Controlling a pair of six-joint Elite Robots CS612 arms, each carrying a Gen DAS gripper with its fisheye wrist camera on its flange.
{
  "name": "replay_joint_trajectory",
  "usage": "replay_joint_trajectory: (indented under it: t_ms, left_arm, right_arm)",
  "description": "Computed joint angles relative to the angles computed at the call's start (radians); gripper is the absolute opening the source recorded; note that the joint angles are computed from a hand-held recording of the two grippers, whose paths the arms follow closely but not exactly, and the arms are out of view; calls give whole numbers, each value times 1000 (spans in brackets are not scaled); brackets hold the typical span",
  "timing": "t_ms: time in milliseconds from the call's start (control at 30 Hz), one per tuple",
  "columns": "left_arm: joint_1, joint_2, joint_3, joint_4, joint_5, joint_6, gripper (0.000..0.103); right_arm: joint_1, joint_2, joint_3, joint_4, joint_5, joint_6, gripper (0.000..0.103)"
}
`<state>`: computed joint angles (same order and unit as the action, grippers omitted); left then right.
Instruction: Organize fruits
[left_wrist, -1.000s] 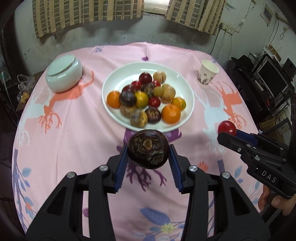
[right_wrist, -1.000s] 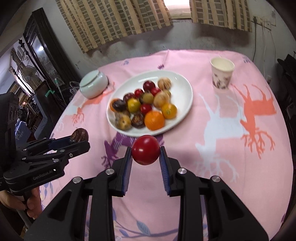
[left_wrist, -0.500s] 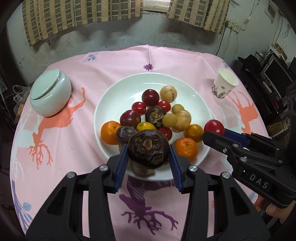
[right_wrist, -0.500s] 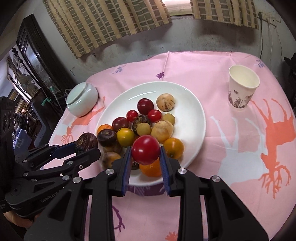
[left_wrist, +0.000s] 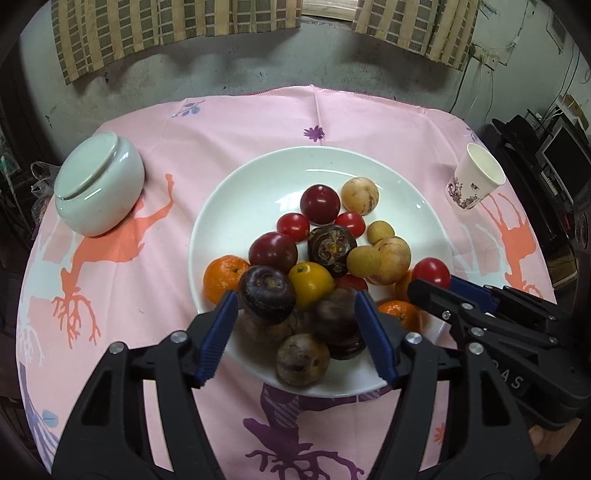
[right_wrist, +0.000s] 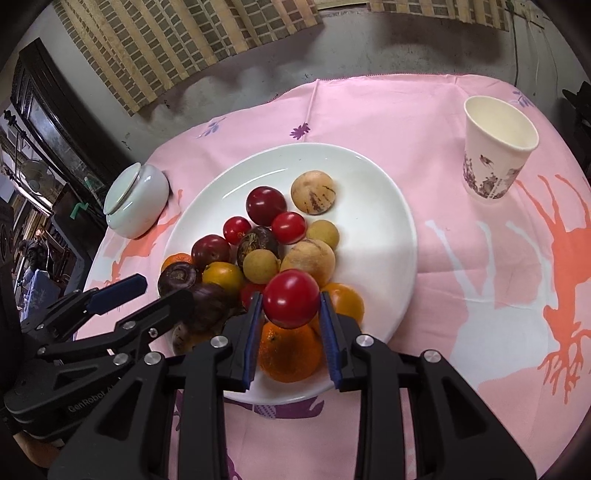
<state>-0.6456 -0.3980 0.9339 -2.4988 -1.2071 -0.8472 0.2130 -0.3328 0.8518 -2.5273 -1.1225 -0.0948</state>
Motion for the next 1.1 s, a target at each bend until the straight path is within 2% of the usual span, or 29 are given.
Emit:
replay_joint_trajectory:
  t_ms: [67, 133, 267, 333, 400, 567, 900, 967, 1000, 1033, 1100]
  left_arm:
    - [-3, -12, 18, -13, 2, -6, 70]
    - [-8, -25, 38, -22, 8, -13, 77]
    - [-18, -52, 81, -34, 11, -31, 78]
    - [-22, -67, 108, -48, 8, -51, 78]
    - [-26, -81, 131, -44, 11, -63, 78]
    - [-37, -112, 180, -50, 24, -77, 78]
    - [-81, -184, 312, -97, 47, -157, 88]
    - [-90, -198, 338, -94, 44, -178, 89]
    - [-94, -206, 347, -79, 42, -188, 89]
    - [-99, -214, 356, -63, 47, -195, 89]
    - [-109, -229, 378, -55, 64, -209, 90]
  right_arm:
    - [-3, -12, 21, -16, 0, 1, 31]
    - [-6, -23, 41, -27, 7, -5, 31]
    - [-11, -20, 42, -48, 62, 0, 33]
    - [-10, -7, 16, -13, 76, 5, 33]
    - [-6, -5, 7, 18, 61, 10, 33]
    - [-15, -59, 105, -43, 73, 23, 33]
    - [-34, -212, 400, -210, 4, -19, 33]
    - [-34, -235, 445, -239, -13, -31, 39]
    - [-34, -248, 473, -271, -27, -27, 65]
    - [-34, -258, 498, -314, -33, -15, 85]
    - [-34, -277, 536, -356, -38, -26, 91]
